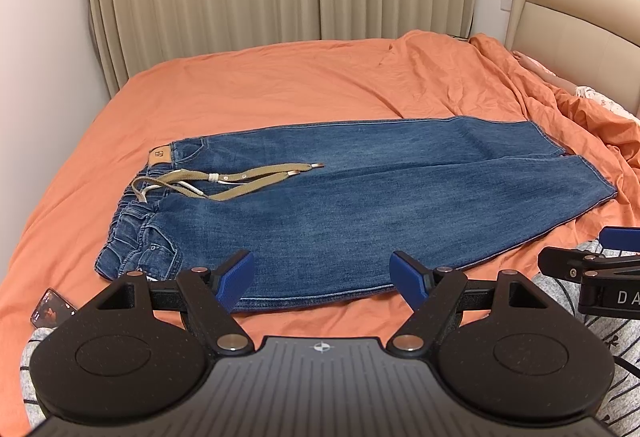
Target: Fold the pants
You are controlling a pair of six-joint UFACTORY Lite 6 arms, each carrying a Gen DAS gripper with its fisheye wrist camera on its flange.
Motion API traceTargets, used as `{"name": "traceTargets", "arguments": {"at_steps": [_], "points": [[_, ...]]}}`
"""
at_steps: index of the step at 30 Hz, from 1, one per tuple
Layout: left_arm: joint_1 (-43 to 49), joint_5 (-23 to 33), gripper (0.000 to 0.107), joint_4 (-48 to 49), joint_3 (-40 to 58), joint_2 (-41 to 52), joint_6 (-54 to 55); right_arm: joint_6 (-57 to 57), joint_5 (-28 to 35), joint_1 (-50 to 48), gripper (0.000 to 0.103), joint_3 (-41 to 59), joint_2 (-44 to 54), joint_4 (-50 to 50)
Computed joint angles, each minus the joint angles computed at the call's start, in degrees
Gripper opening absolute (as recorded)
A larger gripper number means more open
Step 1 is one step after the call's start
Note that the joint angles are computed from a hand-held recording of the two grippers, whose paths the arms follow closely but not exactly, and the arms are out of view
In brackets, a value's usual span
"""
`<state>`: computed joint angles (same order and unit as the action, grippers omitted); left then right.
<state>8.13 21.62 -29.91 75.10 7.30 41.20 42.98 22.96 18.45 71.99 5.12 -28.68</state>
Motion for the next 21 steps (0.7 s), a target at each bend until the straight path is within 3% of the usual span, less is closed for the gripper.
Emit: {"name": "traceTargets", "arguments": {"at_steps": [16, 18, 21], "points": [[0.7, 0.3, 0.090, -0.6, 0.2, 0.7, 1.3, 0.2, 0.1, 0.4, 0.081, 0.2, 0.2, -0.3], [1.8, 0.8, 0.090, -3.9, 0.6, 1.3, 5.8, -2.2, -0.9, -0.7, 0.081, 0.1, 0.1, 1.2], [4.4, 4.6, 0.081, -5.3, 4.7, 4.2, 10.2, -8.7, -3.7, -3.6, 0.081, -0.4, -0.1, 5.1]]}}
